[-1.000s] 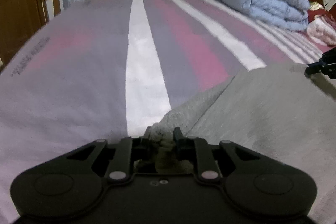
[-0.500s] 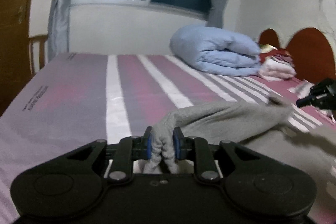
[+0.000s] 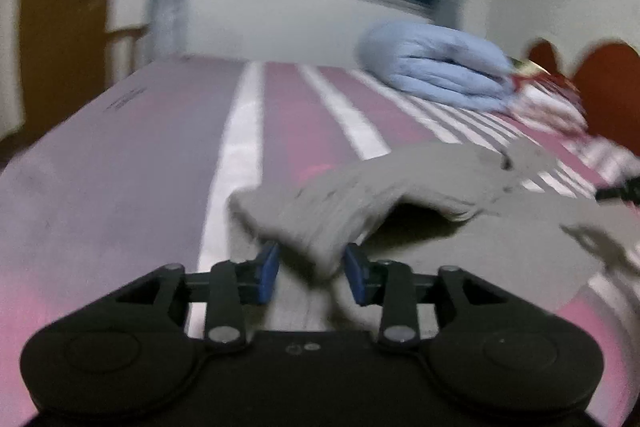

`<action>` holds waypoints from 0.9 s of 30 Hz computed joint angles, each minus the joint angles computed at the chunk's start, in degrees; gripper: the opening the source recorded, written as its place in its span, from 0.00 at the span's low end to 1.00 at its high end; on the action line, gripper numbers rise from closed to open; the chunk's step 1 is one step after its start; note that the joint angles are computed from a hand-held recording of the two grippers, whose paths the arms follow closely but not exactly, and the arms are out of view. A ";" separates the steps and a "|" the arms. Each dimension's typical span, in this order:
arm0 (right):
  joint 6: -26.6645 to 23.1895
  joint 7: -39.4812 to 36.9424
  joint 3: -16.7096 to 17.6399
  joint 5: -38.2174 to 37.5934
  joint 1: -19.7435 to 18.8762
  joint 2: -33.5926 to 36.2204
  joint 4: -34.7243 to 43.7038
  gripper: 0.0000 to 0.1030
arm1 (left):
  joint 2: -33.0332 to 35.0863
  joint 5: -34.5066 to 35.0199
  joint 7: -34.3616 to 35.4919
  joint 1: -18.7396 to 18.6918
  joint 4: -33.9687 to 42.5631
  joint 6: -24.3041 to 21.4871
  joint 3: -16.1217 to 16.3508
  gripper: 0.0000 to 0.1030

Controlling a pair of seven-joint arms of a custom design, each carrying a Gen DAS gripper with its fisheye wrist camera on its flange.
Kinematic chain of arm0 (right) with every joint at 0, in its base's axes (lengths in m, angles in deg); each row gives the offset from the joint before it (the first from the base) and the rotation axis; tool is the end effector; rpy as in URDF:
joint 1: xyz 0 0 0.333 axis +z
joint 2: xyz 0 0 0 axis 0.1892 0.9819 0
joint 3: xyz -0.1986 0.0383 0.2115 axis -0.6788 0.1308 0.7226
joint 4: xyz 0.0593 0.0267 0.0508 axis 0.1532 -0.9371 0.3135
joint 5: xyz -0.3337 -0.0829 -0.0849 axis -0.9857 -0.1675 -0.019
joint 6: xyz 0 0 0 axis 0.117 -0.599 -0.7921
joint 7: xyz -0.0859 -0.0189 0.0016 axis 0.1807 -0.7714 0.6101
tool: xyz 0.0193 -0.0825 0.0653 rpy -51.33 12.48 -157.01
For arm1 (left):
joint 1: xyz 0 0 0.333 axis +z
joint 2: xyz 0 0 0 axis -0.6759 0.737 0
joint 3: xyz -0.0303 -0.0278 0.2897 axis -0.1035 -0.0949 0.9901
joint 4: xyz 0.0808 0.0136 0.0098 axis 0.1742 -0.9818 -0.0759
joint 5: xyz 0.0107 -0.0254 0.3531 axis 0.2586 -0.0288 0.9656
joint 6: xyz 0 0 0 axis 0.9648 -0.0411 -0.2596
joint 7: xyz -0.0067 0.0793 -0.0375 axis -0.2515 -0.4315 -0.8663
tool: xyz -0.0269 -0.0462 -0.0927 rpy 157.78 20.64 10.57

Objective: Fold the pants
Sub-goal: 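Lift the cuffs with the left tool while the right tool carries its cuff toward the waistband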

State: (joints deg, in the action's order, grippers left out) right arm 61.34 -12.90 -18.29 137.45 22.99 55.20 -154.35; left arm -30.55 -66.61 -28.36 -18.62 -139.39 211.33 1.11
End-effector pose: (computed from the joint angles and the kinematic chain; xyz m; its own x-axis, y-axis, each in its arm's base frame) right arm 0.5811 0.1964 0.4806 0.8382 -0.5454 -0.0078 -0.2961 -0.4431 -0.8461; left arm 0.3639 -0.0817 0.4845 0.2432 -0.9587 0.1474 -0.4691 -0.2492 -0.8472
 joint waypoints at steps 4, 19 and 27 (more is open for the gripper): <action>6.56 -0.39 1.18 6.22 0.97 0.81 -0.13 0.02 | -6.59 -5.38 -13.71 3.96 -1.03 -2.47 -6.87 0.25; 5.46 39.87 2.72 -2.07 0.36 16.50 20.92 0.62 | 4.80 -14.18 -41.96 11.84 3.92 9.32 -14.79 0.53; 0.19 62.91 2.09 -15.56 0.91 27.70 36.60 0.47 | 14.15 -20.36 -38.74 13.80 5.27 14.32 -15.70 0.52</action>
